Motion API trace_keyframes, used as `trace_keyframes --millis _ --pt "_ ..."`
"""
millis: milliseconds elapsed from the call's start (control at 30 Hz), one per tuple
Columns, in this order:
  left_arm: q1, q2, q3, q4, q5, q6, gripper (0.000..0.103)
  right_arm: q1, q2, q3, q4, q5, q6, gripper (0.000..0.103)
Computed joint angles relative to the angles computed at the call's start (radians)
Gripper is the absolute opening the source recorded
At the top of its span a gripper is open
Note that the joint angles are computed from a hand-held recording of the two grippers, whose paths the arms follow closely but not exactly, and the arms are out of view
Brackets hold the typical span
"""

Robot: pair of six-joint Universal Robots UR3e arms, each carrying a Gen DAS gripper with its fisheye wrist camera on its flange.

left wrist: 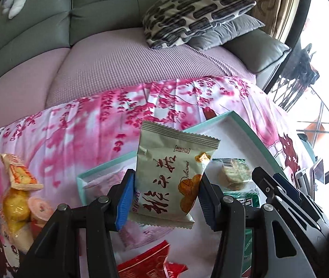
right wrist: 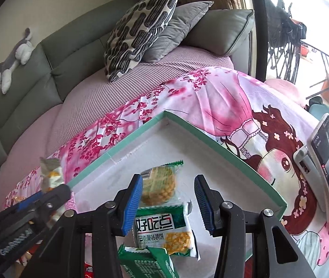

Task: Organize snacks
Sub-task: 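Carry the round cookie pack over the tray with the right tool, then open both tools over the tray and lift them away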

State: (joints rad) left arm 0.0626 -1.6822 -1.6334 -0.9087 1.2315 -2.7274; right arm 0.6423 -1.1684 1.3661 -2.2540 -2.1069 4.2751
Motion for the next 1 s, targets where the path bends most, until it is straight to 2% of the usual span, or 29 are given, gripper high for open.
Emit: trace_keyframes --millis 167,267,333,400,500,567,733,1000 --pt "-0.009 -0.01 -0.005 0.023 0.024 -0.034 0.065 -0.002 0.008 -0.016 0.019 0.003 -0.01 0.05" --pt "0.003 0.001 -0.015 0.028 0.033 -0.047 0.069 -0.008 0.008 -0.014 0.023 0.02 -0.009 0.055" --pt "0.016 0.012 -0.027 0.034 0.038 -0.053 0.075 -0.007 0.011 -0.025 0.041 0.023 -0.009 0.068" --pt "0.033 0.028 -0.045 0.045 0.043 -0.062 0.083 -0.007 0.014 -0.037 0.054 0.027 -0.014 0.075" --pt "0.059 0.044 -0.064 0.058 0.06 -0.08 0.093 -0.004 0.021 -0.054 0.074 0.032 -0.019 0.102" --pt "0.082 0.053 -0.075 0.068 0.067 -0.093 0.095 0.001 0.031 -0.08 0.121 0.016 -0.01 0.103" --pt "0.146 0.069 -0.095 0.066 0.054 -0.103 0.098 0.001 0.025 -0.069 0.099 0.03 -0.018 0.103" --pt "0.281 0.122 -0.154 0.106 0.031 -0.101 0.102 0.031 0.039 -0.115 0.123 -0.025 0.008 0.103"
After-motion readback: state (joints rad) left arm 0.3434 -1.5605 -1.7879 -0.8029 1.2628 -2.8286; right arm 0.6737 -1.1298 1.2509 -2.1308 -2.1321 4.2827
